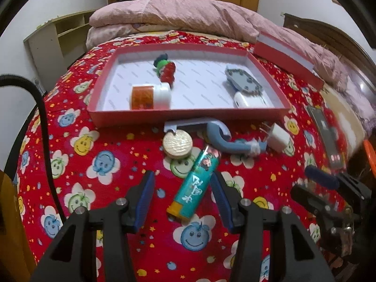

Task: Organize rigid objects
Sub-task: 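Grasp the teal printed tube with the left tool while the right tool grasps the white charger plug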

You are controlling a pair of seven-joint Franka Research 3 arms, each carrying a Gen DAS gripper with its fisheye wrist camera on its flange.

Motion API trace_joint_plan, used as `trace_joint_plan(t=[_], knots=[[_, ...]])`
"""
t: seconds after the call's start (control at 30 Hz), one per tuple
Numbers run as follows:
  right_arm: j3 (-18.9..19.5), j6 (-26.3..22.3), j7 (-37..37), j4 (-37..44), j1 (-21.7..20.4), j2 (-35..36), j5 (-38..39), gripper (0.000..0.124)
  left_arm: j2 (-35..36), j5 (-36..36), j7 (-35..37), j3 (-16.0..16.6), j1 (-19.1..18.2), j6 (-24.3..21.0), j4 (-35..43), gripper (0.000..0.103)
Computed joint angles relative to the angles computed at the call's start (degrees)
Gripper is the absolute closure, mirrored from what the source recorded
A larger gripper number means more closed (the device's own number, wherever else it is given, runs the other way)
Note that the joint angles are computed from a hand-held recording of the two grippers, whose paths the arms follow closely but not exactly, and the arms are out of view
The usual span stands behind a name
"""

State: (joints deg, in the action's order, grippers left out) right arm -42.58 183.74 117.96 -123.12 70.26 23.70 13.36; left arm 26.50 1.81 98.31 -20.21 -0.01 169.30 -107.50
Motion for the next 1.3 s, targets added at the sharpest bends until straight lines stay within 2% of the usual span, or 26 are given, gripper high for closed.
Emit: trace_joint_plan(t=[0.2,0.33,0.47,0.5,0.57,0.63,0.77,0.87,0.97,1.0,1.07,1.17,1.3], knots=[[1.2,-0.5,0.3,0.3,-1.2,0.4,-0.5,0.07,1.2,1.1,-0.5,0.8,-1.0,-0.7,0.9,0.051],[3.5,-0.4,0.5,0.4,-3.4,0.3,-0.9,0.07,1.5,3.8,-2.1,2.9,-3.2,1.6,0.5,0.051],[2.9,0.1,1.1,0.4,-2.9,0.7,-0.9,0.07,1.6,7.7,-5.9,6.4,-6.5,4.0,0.2,0.051],[2.9,0.6,1.1,0.2,-2.8,0.8,-0.7,0.07,1.6,8.5,-6.4,6.5,-6.7,4.4,0.1,0.054],[3.2,1.7,0.4,-0.2,-2.8,0.8,0.3,0.07,1.7,8.6,-5.4,4.0,-4.6,4.4,-0.1,0.065],[3.7,2.4,-0.8,-0.5,-3.0,0.7,1.7,0.07,1.7,8.9,-5.0,3.1,-3.8,4.4,-0.4,0.079],[2.8,1.7,-3.1,-0.3,-1.8,1.0,4.3,0.07,1.3,7.9,-5.1,1.6,-2.2,4.5,-1.2,0.079],[3.8,0.9,-3.8,0.2,-3.0,0.6,4.4,0.07,0.4,7.5,-6.4,2.4,-1.8,5.0,-2.4,0.079],[3.0,0.0,-3.0,1.1,-3.0,1.0,4.2,0.07,-0.3,8.1,-8.3,4.4,-2.5,5.9,-3.4,0.079],[2.1,-0.6,-2.5,1.6,-2.7,1.3,3.6,0.07,-0.3,7.9,-8.5,4.0,-1.7,6.2,-3.7,0.079],[-1.5,-2.1,-0.7,2.7,-0.2,2.7,1.9,0.07,0.2,6.2,-7.4,0.6,1.9,6.4,-3.9,0.079],[-4.8,-3.7,1.1,4.6,1.5,4.3,-1.2,0.07,0.4,5.0,-6.5,-1.5,3.9,6.3,-3.9,0.079],[-2.5,-6.4,2.6,8.4,-2.4,6.1,-4.0,0.072,0.1,6.3,-7.2,0.4,2.3,7.8,-4.7,0.079]])
